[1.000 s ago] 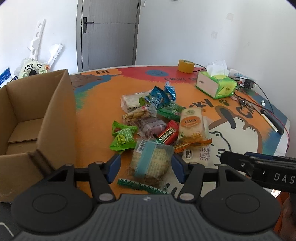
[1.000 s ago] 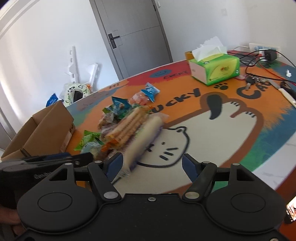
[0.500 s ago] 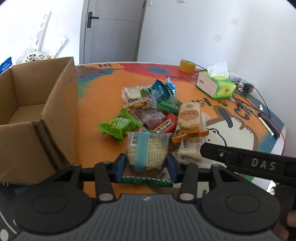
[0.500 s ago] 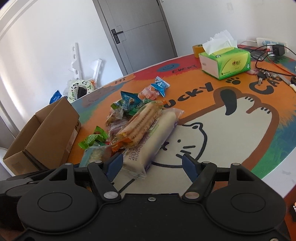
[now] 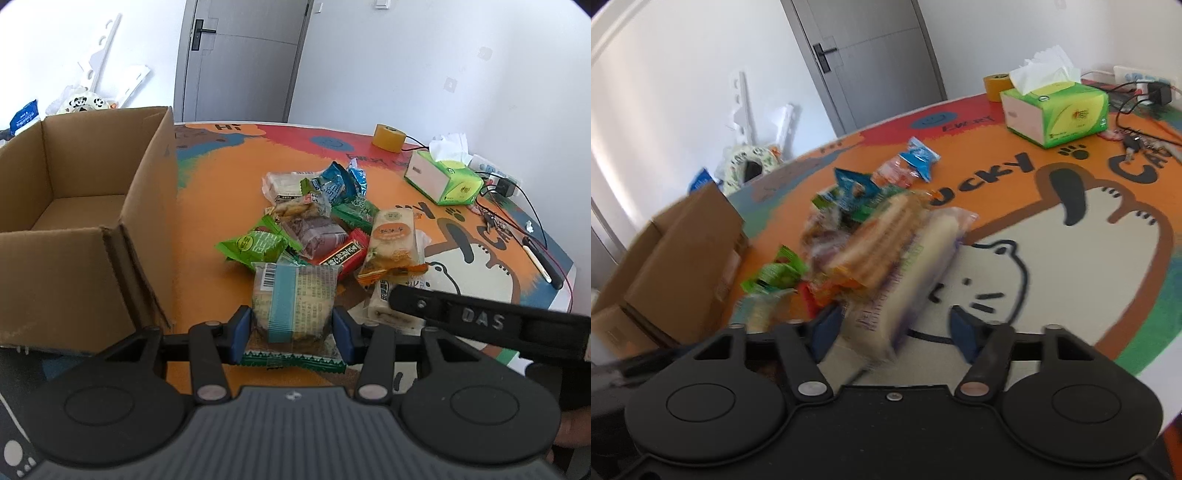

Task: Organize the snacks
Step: 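Lift the cake pack with the left gripper while the right lifts the cake roll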

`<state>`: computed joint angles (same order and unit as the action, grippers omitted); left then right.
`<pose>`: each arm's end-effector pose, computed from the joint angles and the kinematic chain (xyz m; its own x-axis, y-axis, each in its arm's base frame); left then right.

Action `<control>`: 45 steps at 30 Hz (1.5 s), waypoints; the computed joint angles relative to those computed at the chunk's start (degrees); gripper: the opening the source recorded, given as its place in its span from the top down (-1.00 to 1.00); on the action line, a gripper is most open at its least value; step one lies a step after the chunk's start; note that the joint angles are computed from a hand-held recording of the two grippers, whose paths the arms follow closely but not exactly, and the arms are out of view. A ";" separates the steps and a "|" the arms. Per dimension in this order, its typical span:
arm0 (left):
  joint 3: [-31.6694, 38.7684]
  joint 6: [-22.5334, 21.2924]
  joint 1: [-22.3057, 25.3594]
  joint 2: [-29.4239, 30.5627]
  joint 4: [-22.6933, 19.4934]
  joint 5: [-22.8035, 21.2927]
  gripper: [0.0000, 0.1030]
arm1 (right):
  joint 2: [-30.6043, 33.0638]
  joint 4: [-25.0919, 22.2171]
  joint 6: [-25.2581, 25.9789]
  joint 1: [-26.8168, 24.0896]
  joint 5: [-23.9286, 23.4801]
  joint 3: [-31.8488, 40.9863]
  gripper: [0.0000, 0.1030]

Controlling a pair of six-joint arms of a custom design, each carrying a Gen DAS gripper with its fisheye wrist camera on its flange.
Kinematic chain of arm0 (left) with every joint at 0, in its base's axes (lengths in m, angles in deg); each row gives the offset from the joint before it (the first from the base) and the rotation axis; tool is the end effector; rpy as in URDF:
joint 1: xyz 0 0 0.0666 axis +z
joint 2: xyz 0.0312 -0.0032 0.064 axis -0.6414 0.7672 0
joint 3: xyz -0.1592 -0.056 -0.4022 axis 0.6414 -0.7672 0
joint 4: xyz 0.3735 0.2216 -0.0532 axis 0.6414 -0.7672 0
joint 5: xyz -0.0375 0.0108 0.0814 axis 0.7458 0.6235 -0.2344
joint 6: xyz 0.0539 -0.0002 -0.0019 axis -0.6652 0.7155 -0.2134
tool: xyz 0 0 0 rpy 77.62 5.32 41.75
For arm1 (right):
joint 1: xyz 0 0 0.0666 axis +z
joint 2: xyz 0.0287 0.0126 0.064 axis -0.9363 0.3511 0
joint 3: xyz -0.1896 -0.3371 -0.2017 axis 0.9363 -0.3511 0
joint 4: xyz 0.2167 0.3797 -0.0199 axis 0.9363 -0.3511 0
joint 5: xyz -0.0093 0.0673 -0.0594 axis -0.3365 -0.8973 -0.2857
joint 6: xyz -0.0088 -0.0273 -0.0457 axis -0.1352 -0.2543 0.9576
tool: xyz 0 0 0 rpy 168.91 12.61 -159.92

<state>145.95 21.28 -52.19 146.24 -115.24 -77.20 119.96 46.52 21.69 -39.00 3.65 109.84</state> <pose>0.4328 -0.0949 0.4282 -0.6483 -0.0862 -0.7565 0.0721 0.9821 -0.1738 0.4734 0.2734 0.4010 -0.6572 0.1220 -0.7437 -0.1617 0.9410 0.2973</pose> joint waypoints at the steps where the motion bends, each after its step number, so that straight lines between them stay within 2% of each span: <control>1: -0.10 -0.04 -0.11 -0.08 0.33 -0.16 0.10 | -0.36 0.08 -0.03 -0.14 0.09 -0.39 -0.11; 6: 0.10 -0.01 -0.62 0.09 0.49 0.00 0.10 | -2.57 -0.50 -0.23 -1.32 2.14 -2.36 0.04; 12: -0.18 0.28 -1.16 -0.03 0.54 -0.27 0.10 | -4.39 -0.72 -1.39 -2.62 4.90 -3.89 0.08; 17: -0.45 0.47 -1.19 -0.58 1.11 -0.62 0.10 | -3.82 0.73 0.63 -2.40 4.08 -3.21 0.01; 22: -0.07 0.68 -0.91 0.10 0.40 -0.64 0.10 | -1.59 0.40 3.16 -1.73 3.06 -1.19 -0.17; 26: 0.40 0.55 -0.99 0.89 0.13 -0.85 0.10 | 0.11 -0.90 3.76 -1.53 3.42 -0.17 -0.17; 27: 0.58 0.55 -1.05 1.20 -0.01 -0.97 0.10 | 0.02 0.13 4.31 -1.35 3.78 -0.65 -0.20; 33: 1.44 0.47 -1.87 2.59 -0.06 -3.43 0.09 | 0.66 1.58 10.22 -1.27 3.70 -0.75 -0.21; 35: 2.06 0.44 -2.22 3.20 -0.69 -4.52 0.08 | 0.49 2.33 10.76 -1.68 3.15 -1.14 -0.16; 37: 2.71 0.57 -2.58 3.84 -1.66 -5.80 0.04 | 0.20 3.02 11.63 -2.05 3.06 -1.64 0.05; 40: 3.36 -0.46 -3.48 4.71 -1.90 -8.39 0.02 | -0.81 4.96 11.18 -3.45 0.01 -3.22 0.20; 45: 4.27 -1.56 -5.12 5.91 -2.43 -12.05 0.00 | -2.25 6.45 8.81 -5.42 -3.71 -4.98 0.28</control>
